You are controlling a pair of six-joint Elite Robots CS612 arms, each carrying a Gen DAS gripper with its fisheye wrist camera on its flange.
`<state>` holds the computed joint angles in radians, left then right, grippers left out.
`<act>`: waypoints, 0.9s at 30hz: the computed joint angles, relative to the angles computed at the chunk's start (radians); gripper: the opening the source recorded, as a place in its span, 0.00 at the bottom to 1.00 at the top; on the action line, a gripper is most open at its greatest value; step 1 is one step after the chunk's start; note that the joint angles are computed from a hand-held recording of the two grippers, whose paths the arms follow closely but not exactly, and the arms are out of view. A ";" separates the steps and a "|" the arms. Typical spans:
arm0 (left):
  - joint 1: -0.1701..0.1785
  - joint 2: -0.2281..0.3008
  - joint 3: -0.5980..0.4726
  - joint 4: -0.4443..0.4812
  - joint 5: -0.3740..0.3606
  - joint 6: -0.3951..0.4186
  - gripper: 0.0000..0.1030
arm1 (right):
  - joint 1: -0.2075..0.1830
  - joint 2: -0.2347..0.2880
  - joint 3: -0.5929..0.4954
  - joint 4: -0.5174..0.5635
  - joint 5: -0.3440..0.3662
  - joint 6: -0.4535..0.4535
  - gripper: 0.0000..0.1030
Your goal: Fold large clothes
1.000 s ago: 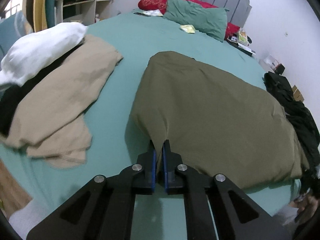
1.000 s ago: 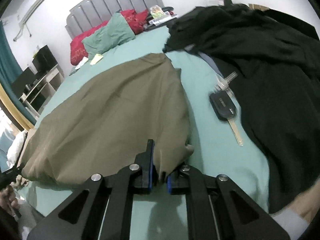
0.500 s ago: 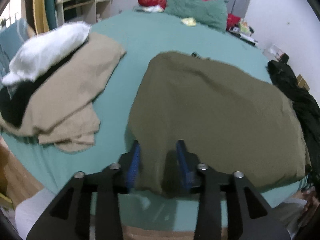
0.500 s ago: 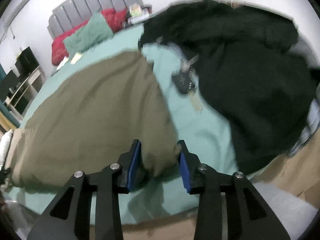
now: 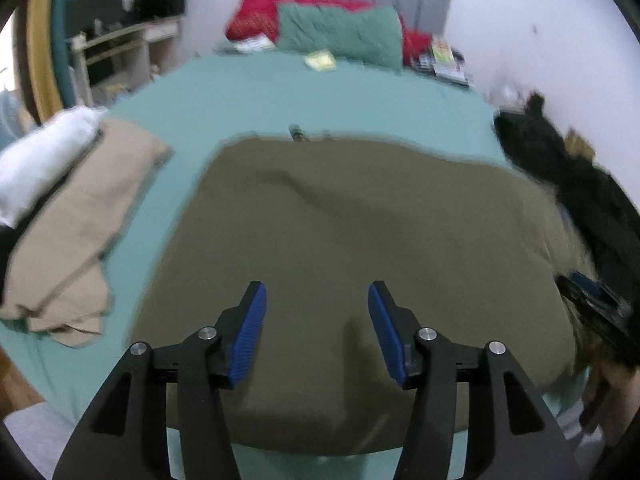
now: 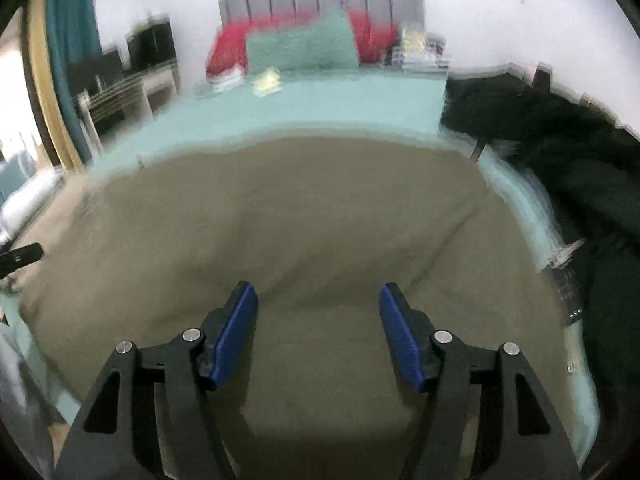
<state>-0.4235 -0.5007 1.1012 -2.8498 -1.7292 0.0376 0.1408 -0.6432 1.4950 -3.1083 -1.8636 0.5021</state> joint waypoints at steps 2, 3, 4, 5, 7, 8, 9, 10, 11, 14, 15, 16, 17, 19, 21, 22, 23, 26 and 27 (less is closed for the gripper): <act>-0.009 0.024 -0.028 0.097 0.036 0.039 0.55 | -0.004 0.027 -0.026 0.037 0.010 -0.011 0.66; -0.013 0.028 -0.024 0.095 0.050 0.045 0.55 | -0.002 0.033 -0.032 0.037 -0.003 -0.026 0.66; -0.017 0.029 -0.020 0.084 0.066 0.054 0.55 | -0.001 0.033 -0.035 0.047 -0.008 -0.030 0.66; -0.022 0.027 -0.012 0.070 0.088 0.059 0.55 | 0.000 0.030 -0.035 0.057 -0.012 -0.031 0.66; -0.026 0.020 -0.006 0.069 0.099 0.040 0.55 | -0.004 0.020 -0.018 0.035 -0.002 -0.022 0.66; -0.023 0.015 -0.004 0.073 0.074 0.020 0.55 | -0.004 0.012 -0.002 0.012 -0.002 -0.010 0.66; -0.022 0.010 0.001 0.071 0.055 0.006 0.55 | -0.002 0.002 0.018 -0.009 -0.018 0.008 0.66; -0.021 0.002 0.013 0.057 0.038 -0.008 0.55 | 0.003 -0.009 0.039 -0.029 -0.036 0.034 0.66; -0.021 -0.009 0.033 0.029 0.025 -0.012 0.55 | 0.004 -0.022 0.065 -0.058 -0.042 0.058 0.66; -0.026 -0.040 0.089 -0.048 0.011 -0.010 0.55 | 0.020 -0.061 0.143 -0.133 -0.060 0.138 0.72; -0.029 -0.055 0.117 -0.080 0.001 -0.012 0.55 | 0.026 -0.073 0.170 -0.152 -0.068 0.166 0.74; -0.030 -0.062 0.129 -0.093 -0.008 -0.014 0.55 | 0.033 -0.083 0.191 -0.173 -0.077 0.195 0.75; -0.032 -0.071 0.145 -0.104 -0.025 -0.010 0.55 | 0.035 -0.091 0.210 -0.189 -0.082 0.222 0.77; -0.037 -0.082 0.167 -0.123 -0.042 0.003 0.55 | 0.039 -0.106 0.246 -0.208 -0.072 0.281 0.79; -0.045 -0.087 0.182 -0.118 -0.043 0.019 0.55 | 0.035 -0.115 0.273 -0.208 -0.030 0.335 0.80; -0.047 -0.087 0.185 -0.105 -0.047 0.019 0.55 | 0.032 -0.116 0.279 -0.201 -0.015 0.352 0.80; -0.048 -0.085 0.184 -0.088 -0.057 0.019 0.55 | 0.032 -0.118 0.285 -0.199 -0.004 0.364 0.80; -0.060 -0.078 0.179 -0.028 -0.038 0.051 0.55 | 0.033 -0.119 0.293 -0.199 0.012 0.379 0.81; -0.066 -0.075 0.179 -0.011 -0.013 0.067 0.55 | 0.030 -0.117 0.295 -0.205 0.028 0.382 0.83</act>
